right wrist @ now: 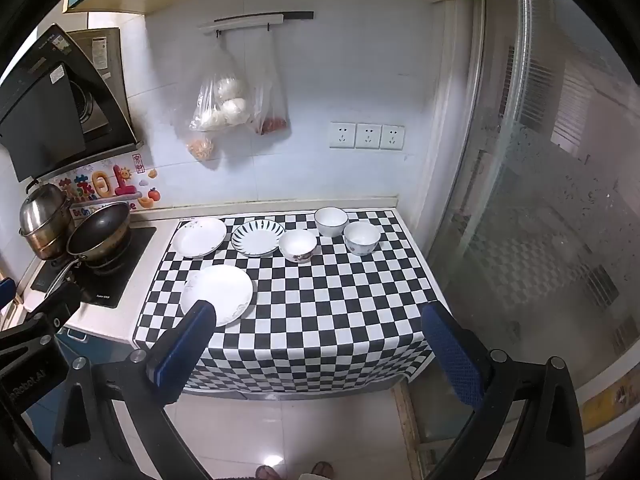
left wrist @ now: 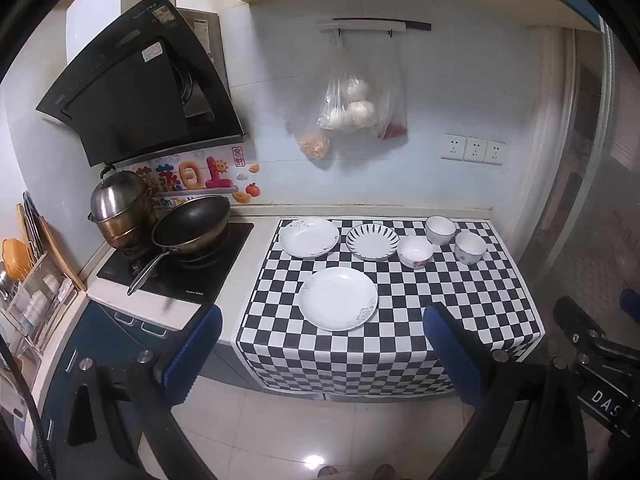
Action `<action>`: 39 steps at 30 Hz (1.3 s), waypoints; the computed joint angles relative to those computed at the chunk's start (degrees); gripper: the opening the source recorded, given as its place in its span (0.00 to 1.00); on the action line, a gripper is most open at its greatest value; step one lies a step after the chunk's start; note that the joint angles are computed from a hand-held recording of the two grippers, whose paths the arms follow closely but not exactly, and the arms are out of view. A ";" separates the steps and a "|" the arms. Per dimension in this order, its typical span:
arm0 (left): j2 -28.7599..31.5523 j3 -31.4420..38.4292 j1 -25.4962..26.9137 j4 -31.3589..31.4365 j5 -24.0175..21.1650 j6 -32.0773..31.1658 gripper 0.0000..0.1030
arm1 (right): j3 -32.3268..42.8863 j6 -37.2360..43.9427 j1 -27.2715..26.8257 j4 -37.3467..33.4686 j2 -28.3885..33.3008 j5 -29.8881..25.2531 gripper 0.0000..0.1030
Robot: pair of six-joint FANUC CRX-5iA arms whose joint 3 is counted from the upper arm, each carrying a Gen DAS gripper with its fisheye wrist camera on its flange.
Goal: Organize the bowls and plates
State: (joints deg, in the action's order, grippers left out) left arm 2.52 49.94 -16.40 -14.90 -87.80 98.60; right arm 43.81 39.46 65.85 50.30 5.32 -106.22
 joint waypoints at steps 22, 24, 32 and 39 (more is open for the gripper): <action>-0.78 -0.42 0.73 0.37 0.16 -0.23 0.99 | 4.00 2.36 1.00 1.35 2.26 -1.08 1.00; -0.52 0.02 0.98 0.69 -0.09 -0.31 0.99 | 4.32 2.60 0.99 1.49 2.53 -1.16 1.00; -0.87 -0.66 1.14 1.04 0.20 -0.32 0.99 | 3.20 2.00 0.97 1.85 1.97 -0.58 1.00; -1.03 -1.10 2.11 1.98 0.60 -0.95 0.99 | 2.19 1.44 1.04 1.77 1.70 -0.60 1.00</action>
State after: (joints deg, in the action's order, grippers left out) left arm 1.49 48.84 -14.29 -12.92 -87.20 97.66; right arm 46.00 40.90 66.89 52.07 7.02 -106.82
